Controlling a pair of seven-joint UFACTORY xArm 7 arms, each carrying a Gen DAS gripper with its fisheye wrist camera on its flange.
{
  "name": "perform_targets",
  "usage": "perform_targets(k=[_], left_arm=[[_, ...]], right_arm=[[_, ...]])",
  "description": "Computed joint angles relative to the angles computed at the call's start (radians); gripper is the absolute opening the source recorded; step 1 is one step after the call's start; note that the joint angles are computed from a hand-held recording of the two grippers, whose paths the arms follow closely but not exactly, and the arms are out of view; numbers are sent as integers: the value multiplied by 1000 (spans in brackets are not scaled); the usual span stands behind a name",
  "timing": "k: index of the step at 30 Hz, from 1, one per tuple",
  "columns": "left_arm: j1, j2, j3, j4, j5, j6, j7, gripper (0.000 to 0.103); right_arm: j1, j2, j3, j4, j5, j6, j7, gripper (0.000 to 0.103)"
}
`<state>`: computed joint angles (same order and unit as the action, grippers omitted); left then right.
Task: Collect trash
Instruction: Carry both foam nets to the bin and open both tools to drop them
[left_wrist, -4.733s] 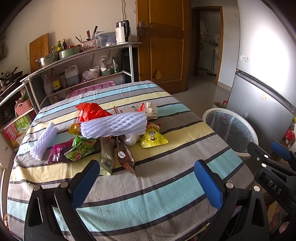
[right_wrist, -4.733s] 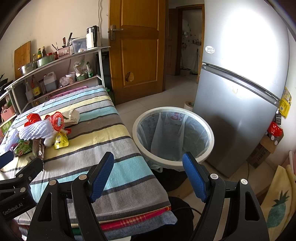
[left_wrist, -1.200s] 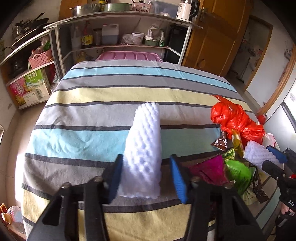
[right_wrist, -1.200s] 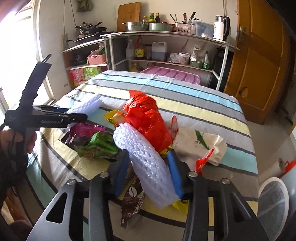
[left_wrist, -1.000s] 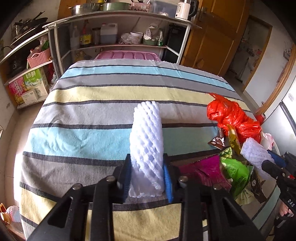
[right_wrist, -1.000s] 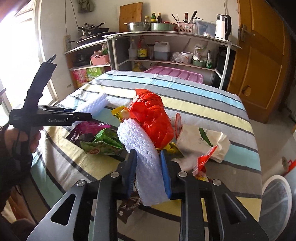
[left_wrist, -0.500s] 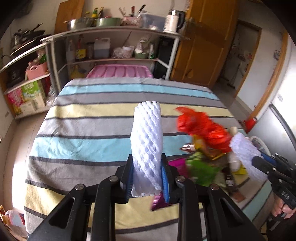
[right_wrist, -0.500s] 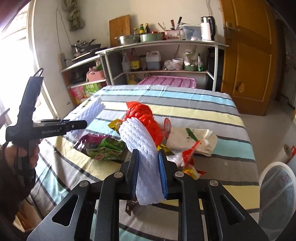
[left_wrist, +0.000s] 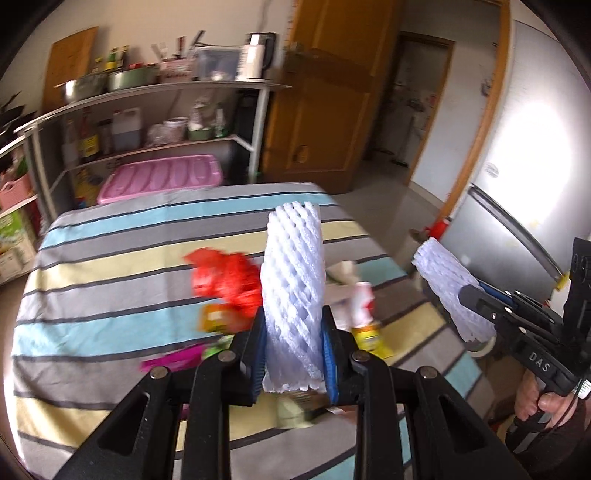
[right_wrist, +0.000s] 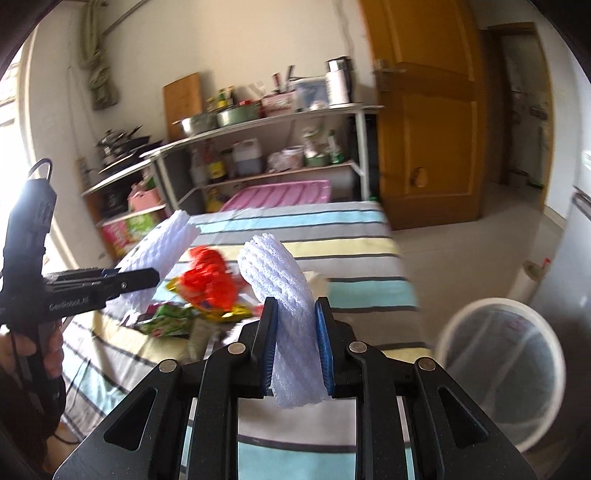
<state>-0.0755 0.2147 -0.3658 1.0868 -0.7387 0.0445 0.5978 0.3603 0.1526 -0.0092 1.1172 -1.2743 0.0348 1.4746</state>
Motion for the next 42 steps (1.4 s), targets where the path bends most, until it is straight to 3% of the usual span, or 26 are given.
perform_targets(k=[3,8,20,24,30,37,42], left_arm=[[-25,30,-13,44,30,22,-10,27],[-89,97,-16,136,117,66,-52,27],[-270,336,16,441,377,227,-221,27],[-341,406,58,537,461,279,-285,27],[-428,476,119,633,564,320,-386,27],[-447,538,132,718,621,366,-425,28],[-444,563,131,757,630,392,-441,40]], right_arm=[[-19,-69,-9,-57,-75,37,96,21],[-105,-168,21,-151,-98,90,151,21],[-313,-296,74,-327,33,137,84,21],[-371,-301,93,-358,69,168,61,21],[-391,-263,95,-352,150,233,-29,21],[-378,-206,68,-322,215,260,-101,22],[-367,-187,47,-321,224,267,-101,28]])
